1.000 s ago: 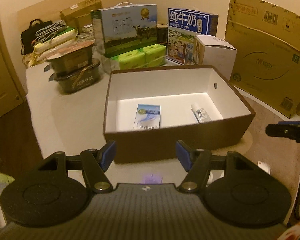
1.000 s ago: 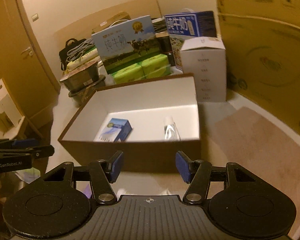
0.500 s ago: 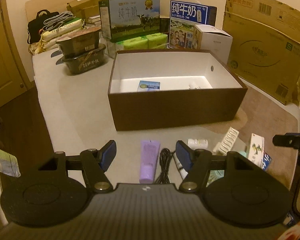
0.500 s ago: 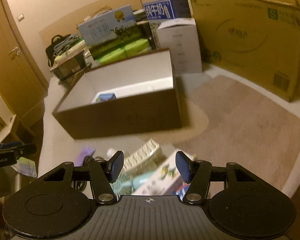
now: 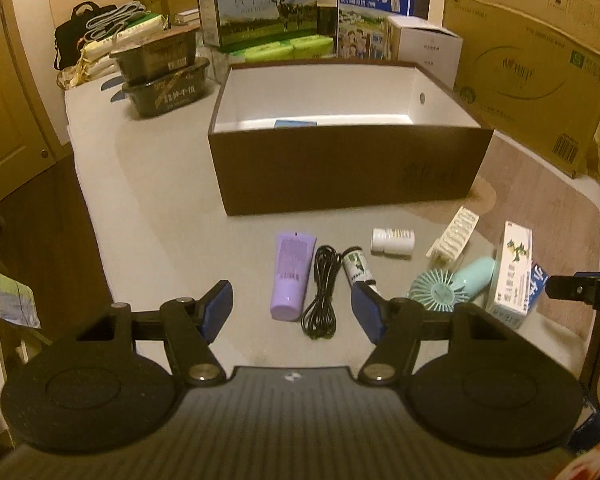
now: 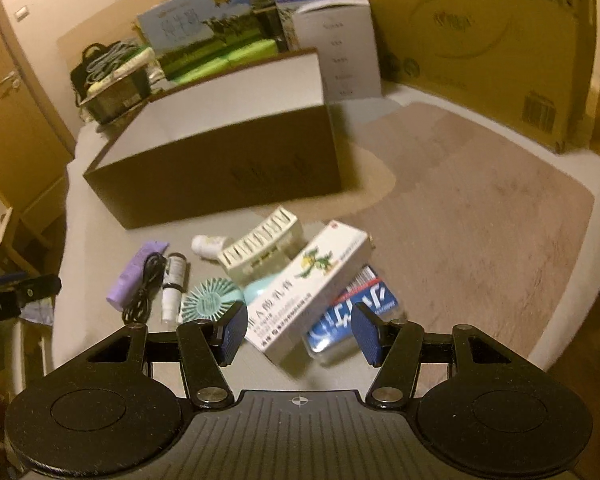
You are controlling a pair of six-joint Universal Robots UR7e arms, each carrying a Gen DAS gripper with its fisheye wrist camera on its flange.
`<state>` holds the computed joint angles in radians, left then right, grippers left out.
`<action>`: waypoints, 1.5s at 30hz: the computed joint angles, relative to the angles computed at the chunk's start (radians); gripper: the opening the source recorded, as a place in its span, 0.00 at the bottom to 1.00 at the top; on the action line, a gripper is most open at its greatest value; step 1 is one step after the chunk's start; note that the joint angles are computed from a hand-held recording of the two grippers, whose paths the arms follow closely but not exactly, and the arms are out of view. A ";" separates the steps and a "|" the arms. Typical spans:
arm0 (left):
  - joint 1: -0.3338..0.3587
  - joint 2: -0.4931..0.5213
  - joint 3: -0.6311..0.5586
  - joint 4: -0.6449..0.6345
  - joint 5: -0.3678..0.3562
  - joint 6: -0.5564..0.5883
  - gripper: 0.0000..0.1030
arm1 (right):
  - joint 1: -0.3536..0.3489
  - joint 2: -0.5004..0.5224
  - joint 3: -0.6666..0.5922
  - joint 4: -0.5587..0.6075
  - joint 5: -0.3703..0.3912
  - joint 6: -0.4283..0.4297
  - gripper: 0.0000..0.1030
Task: Organize rigid objects
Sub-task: 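Move the left tool to the purple tube while the right approaches the cream box, then grasp the purple tube with the left tool while the right grasps the cream box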
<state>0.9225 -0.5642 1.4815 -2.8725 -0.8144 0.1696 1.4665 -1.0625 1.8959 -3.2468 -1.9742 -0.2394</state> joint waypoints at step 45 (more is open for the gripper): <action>0.097 0.153 -0.197 0.050 -0.027 0.144 0.58 | -0.041 0.156 -0.223 0.112 -0.053 -0.251 0.38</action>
